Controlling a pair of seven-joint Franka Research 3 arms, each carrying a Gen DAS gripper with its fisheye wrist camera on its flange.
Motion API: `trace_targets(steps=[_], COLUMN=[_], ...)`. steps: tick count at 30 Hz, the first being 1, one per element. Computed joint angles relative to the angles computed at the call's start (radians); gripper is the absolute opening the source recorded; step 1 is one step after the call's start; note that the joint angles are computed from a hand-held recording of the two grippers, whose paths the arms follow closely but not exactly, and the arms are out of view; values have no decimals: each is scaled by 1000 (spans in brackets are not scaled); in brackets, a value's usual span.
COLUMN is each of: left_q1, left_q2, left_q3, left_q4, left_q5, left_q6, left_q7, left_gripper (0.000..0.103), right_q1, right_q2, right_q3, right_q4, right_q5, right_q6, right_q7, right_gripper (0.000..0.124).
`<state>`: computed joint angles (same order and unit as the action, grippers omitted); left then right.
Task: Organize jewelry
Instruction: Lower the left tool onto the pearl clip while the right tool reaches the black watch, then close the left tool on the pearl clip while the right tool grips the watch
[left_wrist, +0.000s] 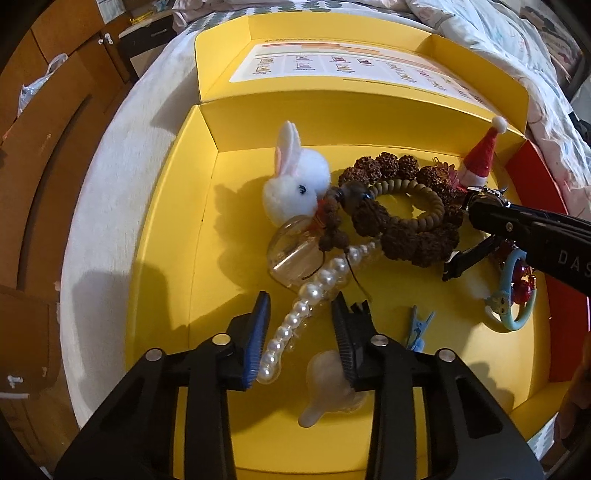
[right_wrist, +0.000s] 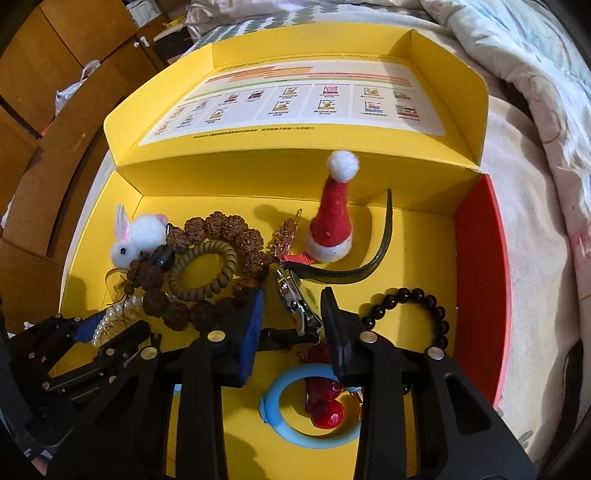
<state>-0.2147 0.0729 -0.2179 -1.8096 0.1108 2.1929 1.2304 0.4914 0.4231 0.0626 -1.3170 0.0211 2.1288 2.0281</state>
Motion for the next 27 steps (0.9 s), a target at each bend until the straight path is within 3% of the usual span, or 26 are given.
trace_targets(steps=[5, 19, 27], left_q1=[13, 18, 21], left_q2=[-6, -51, -66], left_q3=[5, 8, 14], left_q4=[3, -23, -47], left_q5=[-42, -83, -89], left_q6=[8, 30, 43], left_q7=[30, 39, 47], left_gripper=[24, 21, 18], right_q1=[-3, 13, 19], right_q2=[-17, -42, 20], right_q3=[2, -5, -8], right_q4=[-13, -18, 64], right_q5=[4, -54, -75], right_q6=[1, 23, -38], right_q7=[0, 30, 3], right_gripper=[25, 18, 21])
